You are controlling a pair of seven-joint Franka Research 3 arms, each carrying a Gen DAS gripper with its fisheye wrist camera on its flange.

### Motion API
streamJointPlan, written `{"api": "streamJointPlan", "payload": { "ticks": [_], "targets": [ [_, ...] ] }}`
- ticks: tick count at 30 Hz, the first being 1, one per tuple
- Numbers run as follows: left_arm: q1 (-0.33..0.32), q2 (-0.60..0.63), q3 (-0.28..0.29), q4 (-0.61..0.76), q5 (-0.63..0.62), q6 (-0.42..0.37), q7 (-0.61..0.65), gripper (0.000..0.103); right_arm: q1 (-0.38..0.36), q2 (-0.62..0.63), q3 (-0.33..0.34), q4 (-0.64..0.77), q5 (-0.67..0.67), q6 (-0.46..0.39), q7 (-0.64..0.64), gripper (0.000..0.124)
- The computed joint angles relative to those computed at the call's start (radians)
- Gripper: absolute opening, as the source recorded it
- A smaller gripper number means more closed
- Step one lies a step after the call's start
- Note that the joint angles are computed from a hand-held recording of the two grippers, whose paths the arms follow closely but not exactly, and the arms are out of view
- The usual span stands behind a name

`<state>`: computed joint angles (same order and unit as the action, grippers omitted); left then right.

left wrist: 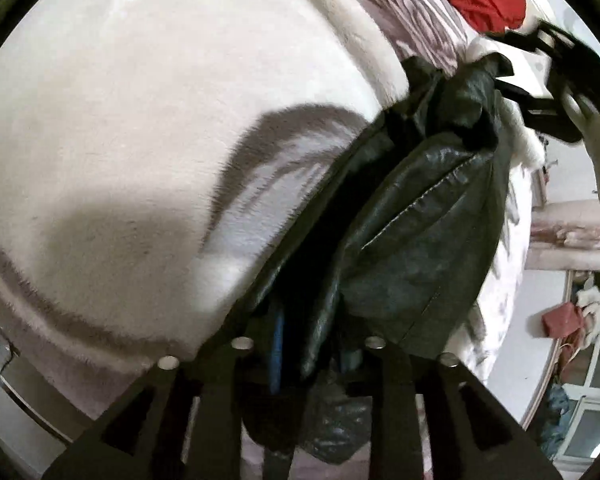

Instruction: Fold large clothes

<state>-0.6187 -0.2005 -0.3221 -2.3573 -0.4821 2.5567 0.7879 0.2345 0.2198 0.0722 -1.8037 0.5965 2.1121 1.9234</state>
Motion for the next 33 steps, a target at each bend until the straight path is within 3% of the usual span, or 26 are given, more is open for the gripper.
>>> {"api": "streamJointPlan", "payload": {
  "ticks": [1,3,4,5,8,10,13,14,15,16,17,20,24,25,27,29,31,33],
  "targets": [
    [0.005,-0.022,-0.004,-0.006,0.019,-0.007,-0.018,0.027,-0.027,-0.059,0.007,-0.062,0.113,0.036,-0.078,0.052],
    [0.023,-0.045,-0.016,-0.003,0.103,-0.037,-0.075,0.046,-0.041,-0.150,-0.003,-0.144,0.201,0.074,-0.129,0.052],
    [0.048,-0.053,-0.029,0.013,0.196,-0.074,-0.118,0.073,-0.036,-0.179,-0.008,-0.166,0.188,0.092,-0.120,0.052],
    [0.061,-0.060,-0.036,0.018,0.258,-0.091,-0.148,0.088,-0.028,-0.204,-0.010,-0.186,0.164,0.112,-0.107,0.052],
    [0.107,-0.086,-0.064,0.017,0.479,-0.140,-0.233,0.089,-0.001,-0.191,-0.005,-0.168,-0.009,0.061,-0.023,0.052],
    [0.124,-0.075,-0.069,0.016,0.592,-0.201,-0.240,0.090,0.027,-0.103,0.010,-0.105,-0.082,0.001,0.013,0.048],
    [0.131,-0.020,-0.065,0.006,0.699,-0.258,-0.217,0.090,0.089,0.006,0.018,-0.050,-0.242,0.038,0.058,0.044],
    [0.130,0.006,-0.058,0.005,0.707,-0.275,-0.195,0.090,0.097,0.028,0.018,-0.053,-0.254,0.067,0.065,0.047],
    [0.129,0.021,-0.051,0.002,0.708,-0.269,-0.186,0.091,0.091,0.030,0.023,-0.088,-0.200,0.151,0.044,0.052],
    [0.127,0.009,-0.033,-0.036,0.679,-0.217,-0.170,0.098,0.079,0.024,0.029,-0.104,-0.143,0.188,0.020,0.056],
    [0.128,0.011,-0.027,-0.046,0.670,-0.191,-0.171,0.103,0.060,0.013,0.035,-0.115,-0.075,0.196,-0.012,0.059],
    [0.137,0.037,-0.014,-0.047,0.648,-0.159,-0.166,0.103,0.024,-0.090,0.027,-0.181,0.048,0.171,-0.066,0.059],
    [0.157,0.032,-0.023,-0.078,0.684,-0.099,-0.262,0.103,0.045,-0.247,0.016,-0.244,-0.107,0.098,-0.009,0.056],
    [0.160,0.034,-0.026,-0.077,0.701,-0.100,-0.280,0.103,0.052,-0.242,0.017,-0.233,-0.122,0.068,0.002,0.055],
    [0.158,0.024,-0.024,-0.089,0.710,-0.088,-0.282,0.103,0.066,-0.214,0.022,-0.220,-0.134,0.024,-0.022,0.037],
    [0.153,0.003,-0.017,-0.109,0.700,-0.075,-0.266,0.103,0.089,-0.145,0.033,-0.186,-0.249,-0.011,0.002,0.028],
    [0.143,-0.022,-0.003,-0.120,0.663,-0.084,-0.221,0.103,0.129,-0.054,0.042,-0.139,-0.399,-0.009,0.021,0.027],
    [0.140,-0.044,0.006,-0.115,0.639,-0.115,-0.180,0.103,0.148,-0.034,0.034,-0.153,-0.428,0.046,0.053,0.028]
  ]
}}
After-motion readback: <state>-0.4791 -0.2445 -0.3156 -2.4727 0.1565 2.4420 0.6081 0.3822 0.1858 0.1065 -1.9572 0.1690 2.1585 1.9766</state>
